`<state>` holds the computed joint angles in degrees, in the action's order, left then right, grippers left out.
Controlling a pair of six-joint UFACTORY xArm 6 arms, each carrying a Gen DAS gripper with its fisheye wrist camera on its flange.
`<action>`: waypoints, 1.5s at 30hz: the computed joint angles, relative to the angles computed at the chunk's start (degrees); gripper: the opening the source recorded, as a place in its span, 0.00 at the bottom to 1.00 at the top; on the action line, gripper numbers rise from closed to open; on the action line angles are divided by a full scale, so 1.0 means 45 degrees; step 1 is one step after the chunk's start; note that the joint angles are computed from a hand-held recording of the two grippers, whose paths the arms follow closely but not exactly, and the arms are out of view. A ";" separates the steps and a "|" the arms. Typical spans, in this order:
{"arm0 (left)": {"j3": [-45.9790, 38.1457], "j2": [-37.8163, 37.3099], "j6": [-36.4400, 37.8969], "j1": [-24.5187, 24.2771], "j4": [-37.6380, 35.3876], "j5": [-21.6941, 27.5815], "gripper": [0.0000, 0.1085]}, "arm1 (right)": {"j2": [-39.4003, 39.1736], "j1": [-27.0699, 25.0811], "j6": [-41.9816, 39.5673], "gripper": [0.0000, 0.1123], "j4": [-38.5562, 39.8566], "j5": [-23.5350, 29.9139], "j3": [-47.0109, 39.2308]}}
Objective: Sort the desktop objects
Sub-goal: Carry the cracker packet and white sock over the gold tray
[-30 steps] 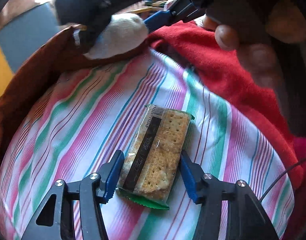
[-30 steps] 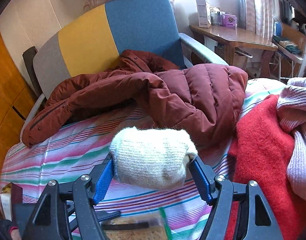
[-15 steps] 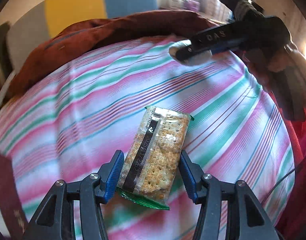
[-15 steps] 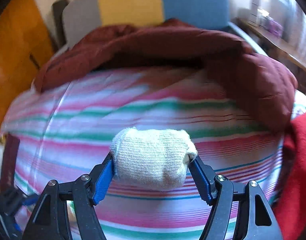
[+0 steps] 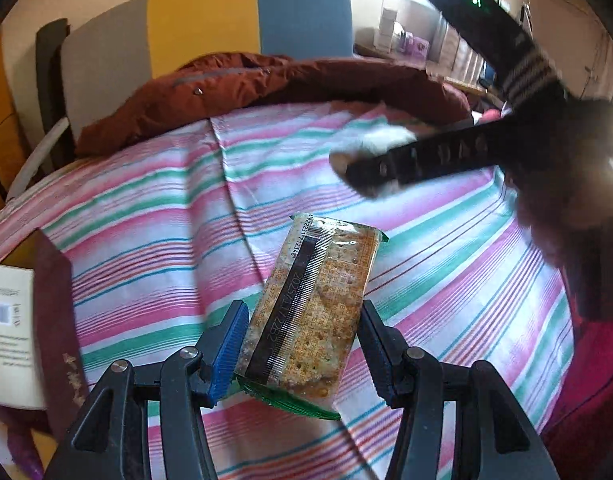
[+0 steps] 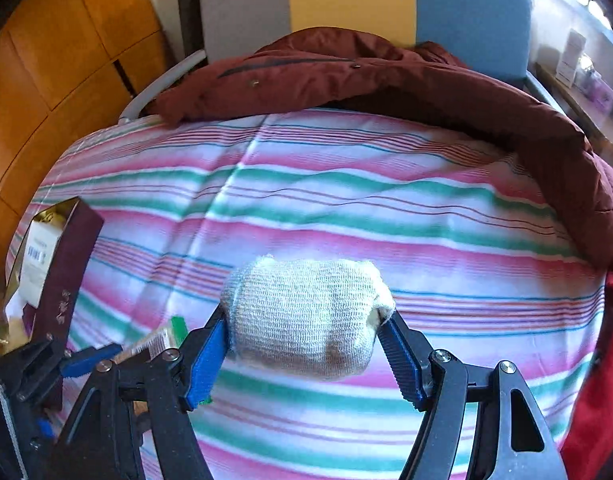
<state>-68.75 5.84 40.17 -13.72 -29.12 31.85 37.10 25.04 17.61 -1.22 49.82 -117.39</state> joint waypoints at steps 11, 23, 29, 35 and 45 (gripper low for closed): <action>0.0900 -0.1603 0.0732 0.0925 -0.0829 -0.0620 0.52 | -0.0693 0.0904 0.2072 0.64 -0.0596 -0.0587 0.1058; 0.1548 -0.2658 0.1165 0.2033 -0.1358 -0.0781 0.52 | -0.0753 0.1997 0.2859 0.64 -0.1130 -0.1062 0.1333; 0.1678 -0.2842 0.1244 0.2598 -0.1538 -0.0919 0.52 | -0.0742 0.2401 0.3077 0.64 -0.1408 -0.1270 0.1231; 0.1808 -0.2953 0.1300 0.3218 -0.1652 -0.1003 0.52 | -0.0728 0.2900 0.3565 0.64 -0.1580 -0.1714 0.1373; 0.1904 -0.2885 0.1152 0.4387 -0.1696 -0.0873 0.52 | -0.0567 0.3657 0.4444 0.65 -0.1488 -0.2540 0.1540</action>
<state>-60.18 -7.15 45.35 6.02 -36.75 27.92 34.54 41.50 37.60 -7.92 38.39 -110.46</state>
